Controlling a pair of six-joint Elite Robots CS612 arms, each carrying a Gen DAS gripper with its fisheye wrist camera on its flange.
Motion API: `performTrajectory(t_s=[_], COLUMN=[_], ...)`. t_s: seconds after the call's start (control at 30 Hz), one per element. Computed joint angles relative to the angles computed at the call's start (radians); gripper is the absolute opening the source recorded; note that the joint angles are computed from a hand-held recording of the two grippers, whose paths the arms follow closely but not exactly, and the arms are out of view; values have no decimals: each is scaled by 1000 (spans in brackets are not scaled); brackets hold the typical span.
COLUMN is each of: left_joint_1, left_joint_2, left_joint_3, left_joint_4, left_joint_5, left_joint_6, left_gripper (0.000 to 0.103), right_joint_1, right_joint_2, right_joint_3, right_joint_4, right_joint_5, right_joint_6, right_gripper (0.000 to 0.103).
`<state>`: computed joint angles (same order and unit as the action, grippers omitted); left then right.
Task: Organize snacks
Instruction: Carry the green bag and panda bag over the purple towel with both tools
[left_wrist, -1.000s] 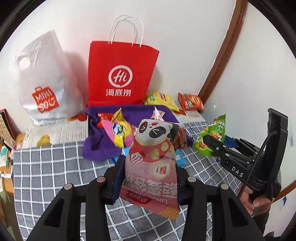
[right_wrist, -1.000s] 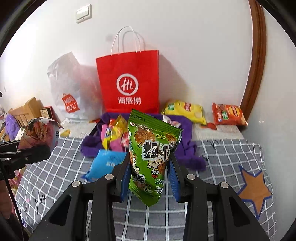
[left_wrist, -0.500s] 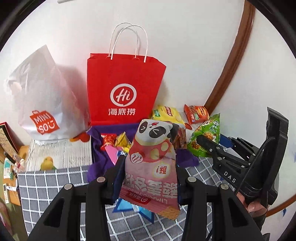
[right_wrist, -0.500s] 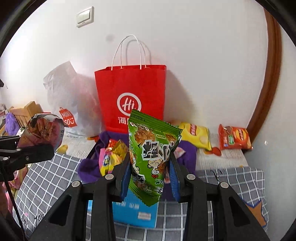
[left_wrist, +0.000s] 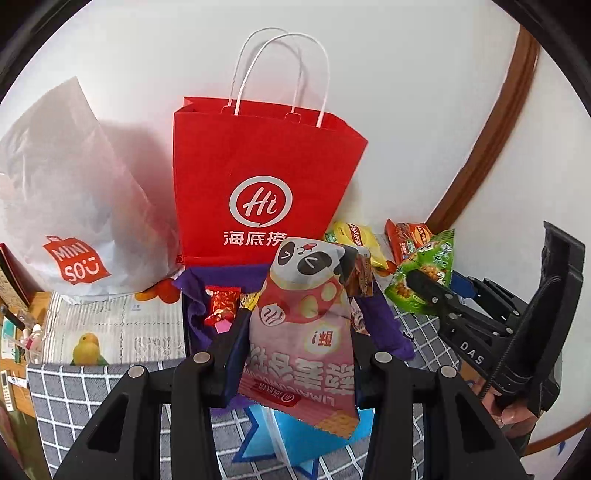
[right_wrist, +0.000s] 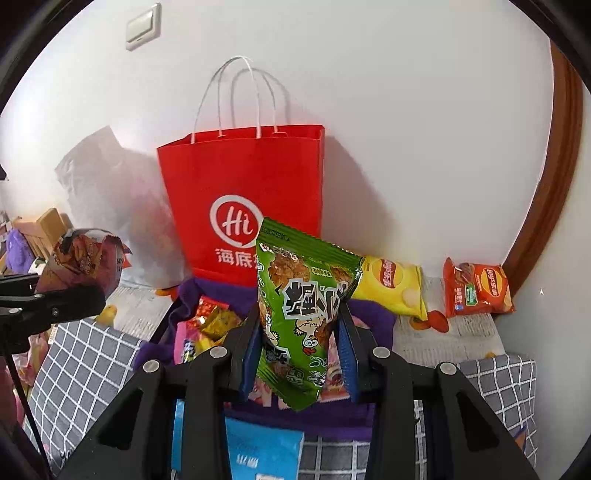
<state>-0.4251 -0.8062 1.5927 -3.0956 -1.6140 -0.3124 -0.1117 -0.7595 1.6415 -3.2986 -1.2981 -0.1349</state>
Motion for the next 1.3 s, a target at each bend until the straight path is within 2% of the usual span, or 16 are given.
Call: performTrajectory(t_s=[0.37, 0.47, 0.57, 0.67, 1.3], left_joint_1=[20, 25, 32, 37, 48], left_joint_2=[65, 89, 112, 130, 164], left_joint_3=[-99, -129, -156, -172, -215], left_joint_4=[59, 80, 107, 123, 182], left_joint_5=[-13, -21, -41, -55, -67], left_joint_6=[-22, -26, -33, -33, -30], left_gripper=[42, 42, 42, 42, 42], right_joint_1=[2, 1, 5, 0, -1], right_joint_2=[53, 76, 97, 106, 136], right_joint_3=[-97, -120, -152, -163, -200], right_joint_4=[44, 77, 148, 160, 236], right_joint_5=[0, 13, -7, -13, -49], right_joint_6=[-6, -5, -27, -20, -61], right_gripper=[37, 37, 37, 37, 37])
